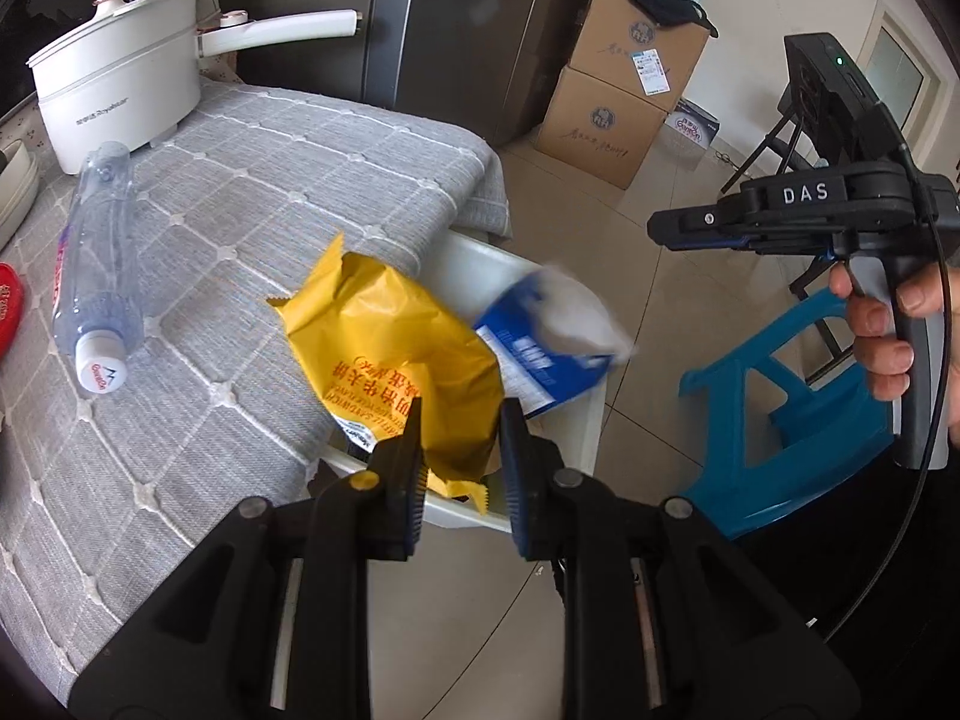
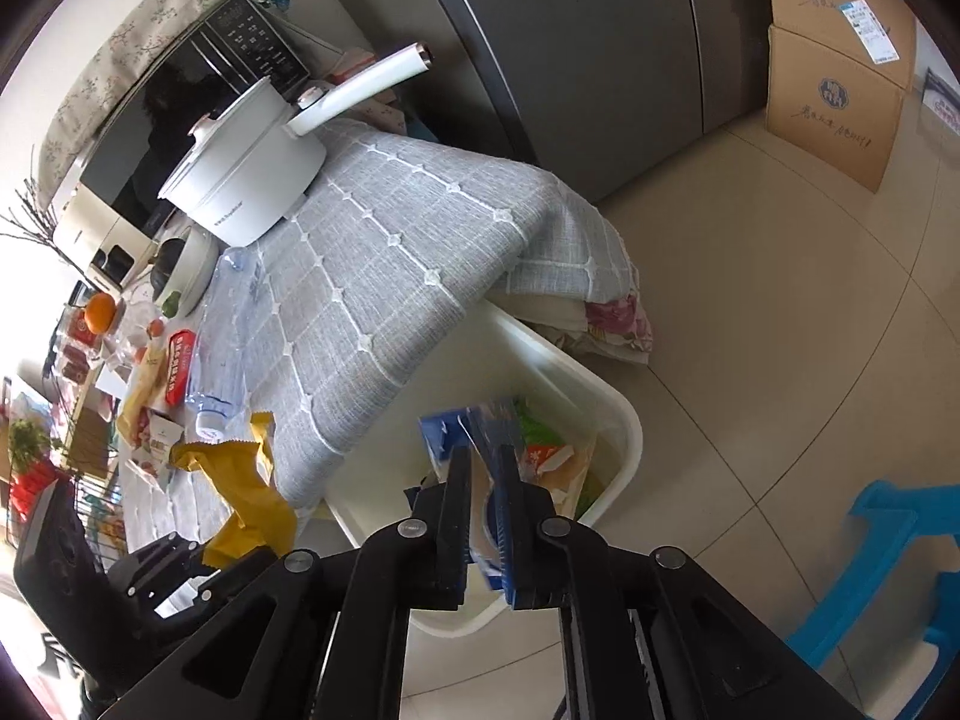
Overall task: Collect trash
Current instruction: 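Open the right gripper then the left to drop the box and bag into the bin, then move back to the table and grasp the cream paper bag with the left gripper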
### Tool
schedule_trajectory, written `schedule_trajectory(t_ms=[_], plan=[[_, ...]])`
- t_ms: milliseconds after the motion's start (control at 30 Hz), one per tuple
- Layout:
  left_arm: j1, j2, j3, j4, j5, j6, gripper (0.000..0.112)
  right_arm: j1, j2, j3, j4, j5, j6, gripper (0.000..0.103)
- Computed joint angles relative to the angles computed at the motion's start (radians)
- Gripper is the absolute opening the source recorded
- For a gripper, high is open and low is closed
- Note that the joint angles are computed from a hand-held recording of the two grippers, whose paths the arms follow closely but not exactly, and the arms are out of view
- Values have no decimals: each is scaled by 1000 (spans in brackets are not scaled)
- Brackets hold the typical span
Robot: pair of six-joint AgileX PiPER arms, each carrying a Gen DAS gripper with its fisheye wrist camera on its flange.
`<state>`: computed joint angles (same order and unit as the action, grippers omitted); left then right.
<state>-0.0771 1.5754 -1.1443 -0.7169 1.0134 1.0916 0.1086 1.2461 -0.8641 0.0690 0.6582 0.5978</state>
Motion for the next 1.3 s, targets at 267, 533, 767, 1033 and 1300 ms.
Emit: schedule_trajectory(t_ms=[267, 533, 767, 1033, 1300], plan=[[-85, 21, 31, 26, -54, -7, 24, 14, -58, 9, -98, 40, 72, 43], [-126, 55, 39, 0, -85, 34, 24, -9, -87, 31, -121, 46, 83, 50], [-121, 73, 46, -85, -81, 111, 32, -25, -105, 41, -142, 55, 86, 57], [-81, 36, 35, -38, -100, 34, 80, -13, -128, 25, -201, 73, 128, 69], [51, -9, 9, 9, -91, -18, 92, 86, -91, -37, -295, 93, 231, 73]])
